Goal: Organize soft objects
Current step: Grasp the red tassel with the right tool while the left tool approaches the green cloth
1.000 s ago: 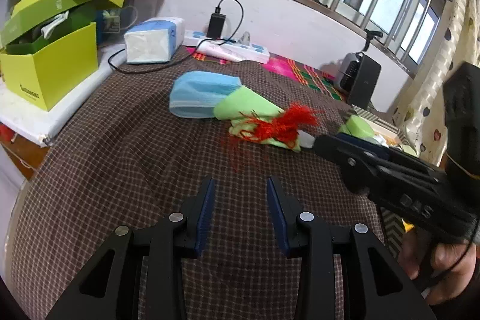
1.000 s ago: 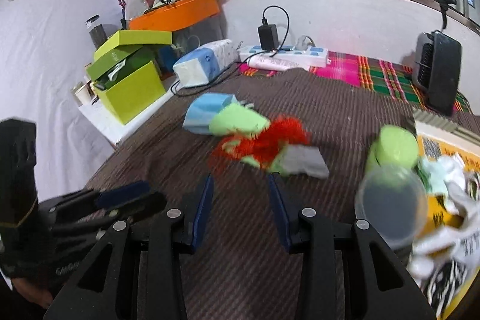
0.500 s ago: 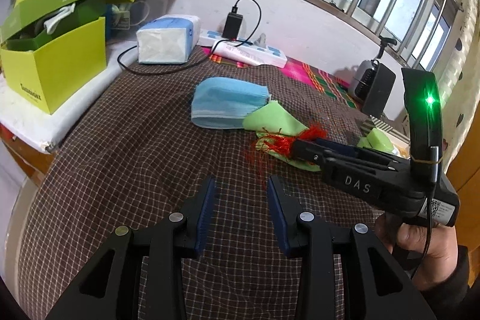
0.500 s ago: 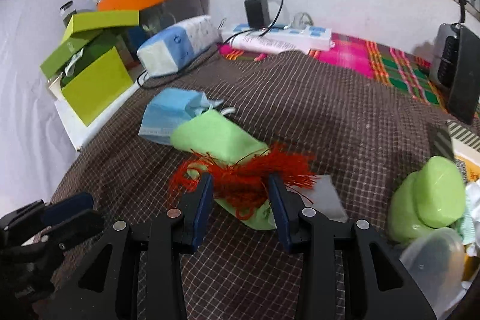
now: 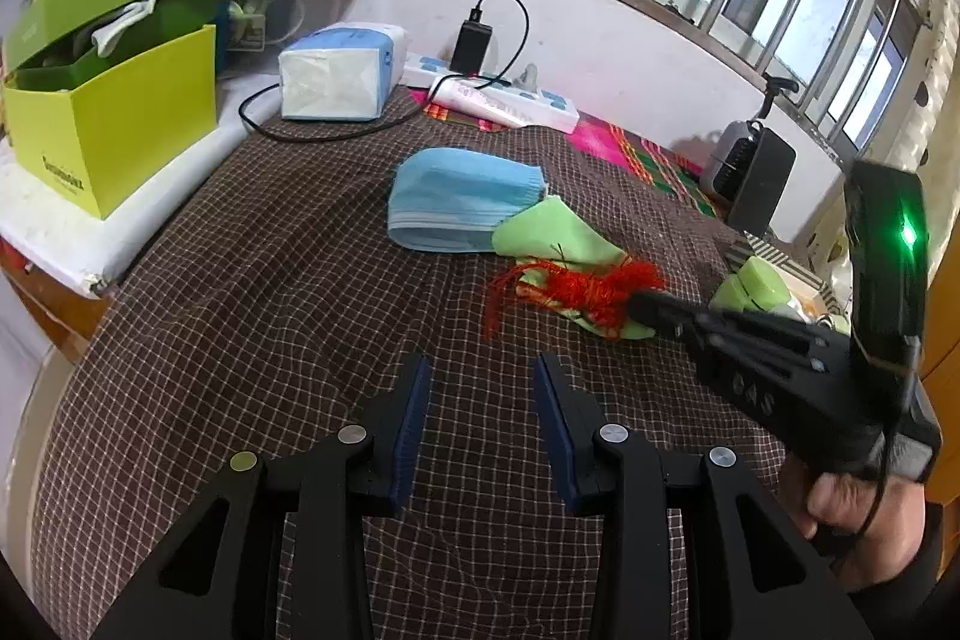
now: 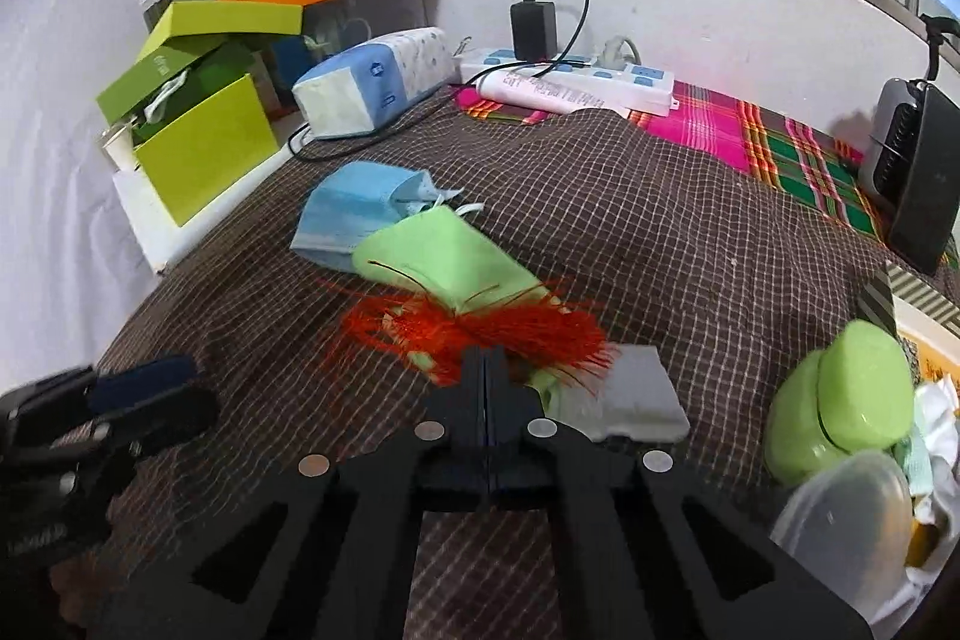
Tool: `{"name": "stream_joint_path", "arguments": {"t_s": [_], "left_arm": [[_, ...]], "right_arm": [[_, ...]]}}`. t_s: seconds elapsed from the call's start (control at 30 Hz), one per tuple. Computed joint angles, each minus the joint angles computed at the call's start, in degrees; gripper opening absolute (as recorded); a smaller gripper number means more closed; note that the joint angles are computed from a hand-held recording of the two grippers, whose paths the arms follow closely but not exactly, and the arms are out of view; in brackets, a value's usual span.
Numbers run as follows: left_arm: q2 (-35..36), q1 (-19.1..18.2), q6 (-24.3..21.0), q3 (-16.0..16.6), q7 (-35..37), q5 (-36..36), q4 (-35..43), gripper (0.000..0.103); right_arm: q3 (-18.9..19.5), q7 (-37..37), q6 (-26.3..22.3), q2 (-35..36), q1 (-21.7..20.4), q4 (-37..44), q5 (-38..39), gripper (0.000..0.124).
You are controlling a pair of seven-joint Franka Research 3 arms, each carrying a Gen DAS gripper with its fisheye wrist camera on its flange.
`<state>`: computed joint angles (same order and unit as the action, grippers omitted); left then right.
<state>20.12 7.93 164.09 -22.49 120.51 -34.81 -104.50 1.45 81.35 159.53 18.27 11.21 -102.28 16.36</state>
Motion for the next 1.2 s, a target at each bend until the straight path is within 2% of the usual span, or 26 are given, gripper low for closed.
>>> {"name": "stream_joint_path", "arguments": {"t_s": [0.1,0.2,0.27,0.33,0.4,0.47,0.53,0.67,0.8,0.9,0.97,1.03,1.2], "left_arm": [[-0.39,0.27,0.13,-0.50,0.63,-0.70,-0.49,0.035],[-0.63,0.01,0.32,-0.24,0.47,-0.88,-0.85,0.035],[-0.75,-0.07,0.37,-0.14,0.29,-1.02,-1.10,0.035],[-0.89,0.06,0.42,-0.17,0.49,-1.38,-1.36,0.035],[-1.13,-0.07,0.67,0.00,0.39,-1.48,-1.80,0.035],[-1.12,-0.14,0.61,0.23,0.06,-1.42,-1.78,0.035],[-1.14,-0.04,0.65,0.30,0.05,-1.53,-1.86,0.035],[-0.87,-0.12,0.44,0.75,-0.72,-1.06,-1.59,0.035],[-0.86,0.19,0.36,0.66,-0.80,-1.07,-1.59,0.035],[-0.98,0.40,0.62,0.59,-0.68,-1.28,-1.77,0.035],[-0.88,0.17,0.63,0.93,-1.34,-0.77,-1.64,0.035],[-0.99,0.29,0.70,0.82,-1.44,-0.78,-1.83,0.035],[-1.43,0.47,0.86,0.41,-1.16,-1.11,-2.27,0.035]], "right_arm": [[2.24,-4.22,-0.50,-2.08,-1.66,-2.57,4.14,0.000],[5.18,-11.63,-0.37,-4.62,-3.82,-5.23,13.00,0.000],[4.97,-13.52,0.24,-5.21,-3.57,-5.34,15.85,0.000],[3.24,-11.00,1.24,-5.22,-1.99,-5.10,13.69,0.001],[3.51,-12.23,2.61,-5.37,-2.00,-5.20,15.01,0.010],[2.28,-10.73,3.98,-4.70,-0.56,-4.90,11.80,0.037],[1.24,-8.03,3.91,-3.74,0.25,-4.16,9.20,0.047],[1.26,-3.48,0.05,-1.90,-0.10,-2.05,8.65,0.047],[-1.21,4.58,-2.10,-0.13,2.41,-0.21,2.07,0.047],[-0.96,6.36,-2.72,-0.06,2.65,-0.25,-0.04,0.044],[-1.69,7.33,-2.23,-0.32,4.12,-0.56,-4.27,0.031],[-2.41,8.83,-2.53,-0.03,5.07,-0.25,-7.63,0.030],[-0.90,7.38,-5.71,1.09,3.44,1.74,-6.45,0.030]]}}
